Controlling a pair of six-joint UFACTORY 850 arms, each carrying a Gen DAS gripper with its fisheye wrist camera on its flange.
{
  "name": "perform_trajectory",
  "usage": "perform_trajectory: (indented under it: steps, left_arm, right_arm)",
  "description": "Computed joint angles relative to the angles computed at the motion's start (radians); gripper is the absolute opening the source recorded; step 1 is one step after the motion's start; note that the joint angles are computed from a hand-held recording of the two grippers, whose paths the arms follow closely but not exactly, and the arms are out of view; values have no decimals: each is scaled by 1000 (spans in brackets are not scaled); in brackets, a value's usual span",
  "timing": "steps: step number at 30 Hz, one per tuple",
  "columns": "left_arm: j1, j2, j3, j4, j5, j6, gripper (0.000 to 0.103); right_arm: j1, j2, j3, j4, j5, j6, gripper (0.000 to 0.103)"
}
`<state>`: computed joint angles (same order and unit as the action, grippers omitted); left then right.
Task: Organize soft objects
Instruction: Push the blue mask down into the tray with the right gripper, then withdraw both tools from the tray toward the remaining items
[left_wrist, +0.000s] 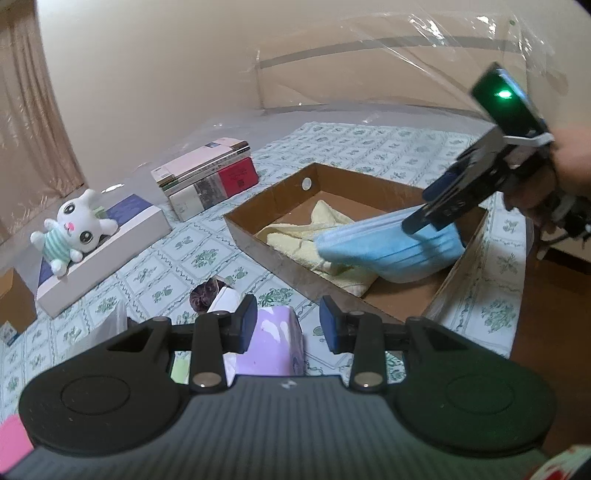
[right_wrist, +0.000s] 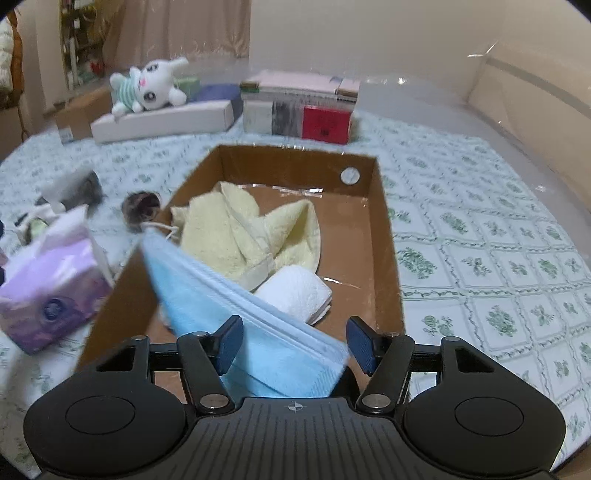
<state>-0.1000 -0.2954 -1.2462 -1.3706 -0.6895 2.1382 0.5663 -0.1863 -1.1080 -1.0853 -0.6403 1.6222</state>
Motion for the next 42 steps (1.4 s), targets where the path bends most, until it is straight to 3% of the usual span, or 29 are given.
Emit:
perform_trajectory:
  steps: [12,20,29,42]
  left_arm:
    - [85,87,78,11,-8,-149,36]
    - [155,139,135,6,-20,-143,37]
    - [229,155,138,27,-26,-208,38]
    - [309,124,71,7,-30,-220,55]
  right_arm:
    - [194,94,53,-171,-179,401,63]
    - [302,51,23,-161,-185,487,63]
    - [334,-3,-44,-187,-168,543,63]
    - [308,-107,-187,-223,-68,481,63]
